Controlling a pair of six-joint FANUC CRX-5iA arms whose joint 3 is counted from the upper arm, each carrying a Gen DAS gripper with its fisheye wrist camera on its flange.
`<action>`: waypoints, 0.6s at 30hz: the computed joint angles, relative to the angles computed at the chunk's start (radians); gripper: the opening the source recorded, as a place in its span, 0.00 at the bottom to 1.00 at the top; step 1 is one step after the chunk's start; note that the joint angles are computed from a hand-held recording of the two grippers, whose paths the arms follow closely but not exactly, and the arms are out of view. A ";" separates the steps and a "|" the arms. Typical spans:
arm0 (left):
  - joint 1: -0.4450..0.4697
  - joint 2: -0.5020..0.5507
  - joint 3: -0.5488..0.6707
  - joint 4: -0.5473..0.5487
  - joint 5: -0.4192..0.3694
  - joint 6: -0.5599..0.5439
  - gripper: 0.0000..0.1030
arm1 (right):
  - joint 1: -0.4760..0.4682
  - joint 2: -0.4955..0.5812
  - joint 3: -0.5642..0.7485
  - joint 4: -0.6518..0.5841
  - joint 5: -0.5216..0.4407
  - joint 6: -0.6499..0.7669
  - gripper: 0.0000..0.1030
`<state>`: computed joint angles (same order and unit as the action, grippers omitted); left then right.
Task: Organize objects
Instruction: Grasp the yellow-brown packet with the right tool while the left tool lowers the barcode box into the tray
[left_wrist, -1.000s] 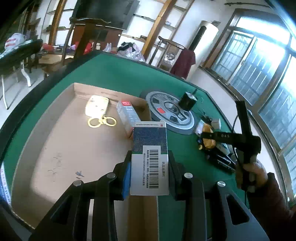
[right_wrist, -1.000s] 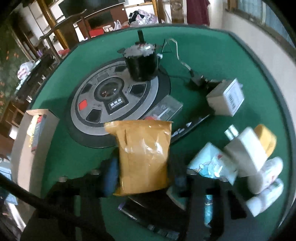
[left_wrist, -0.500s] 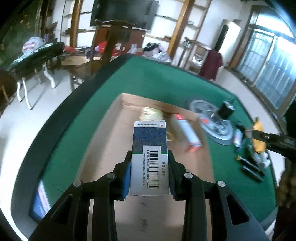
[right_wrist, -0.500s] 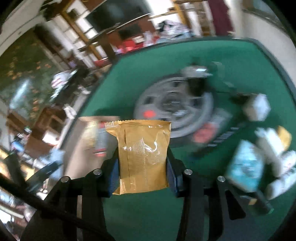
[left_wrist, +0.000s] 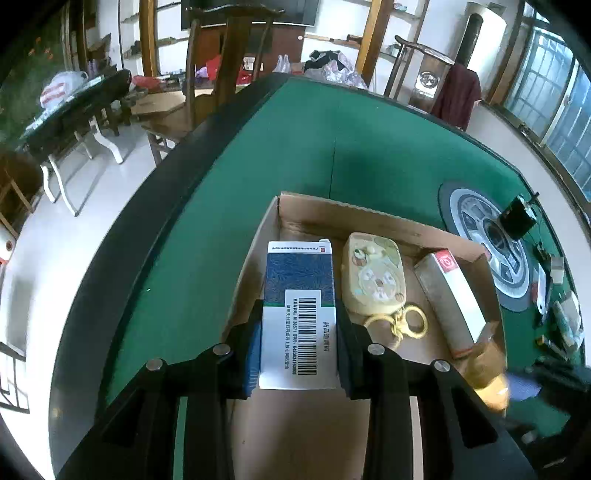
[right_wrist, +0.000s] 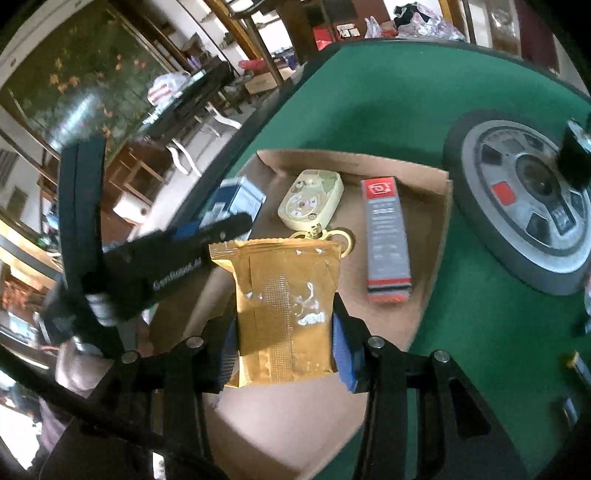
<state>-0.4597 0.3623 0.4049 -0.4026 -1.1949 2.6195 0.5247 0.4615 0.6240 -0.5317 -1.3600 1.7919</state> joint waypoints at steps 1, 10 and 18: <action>0.003 -0.002 -0.007 0.002 0.011 0.002 0.28 | 0.005 0.004 -0.004 0.012 0.010 -0.005 0.41; 0.017 -0.036 -0.072 0.021 0.079 0.040 0.30 | 0.041 -0.006 -0.057 0.091 0.078 -0.051 0.41; 0.017 -0.051 -0.076 0.037 0.118 0.043 0.54 | 0.085 -0.029 -0.104 0.195 0.151 -0.068 0.46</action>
<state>-0.4428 0.3111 0.3288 -0.3652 -1.0766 2.6625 0.6092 0.4323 0.5203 -0.3367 -1.2092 1.7235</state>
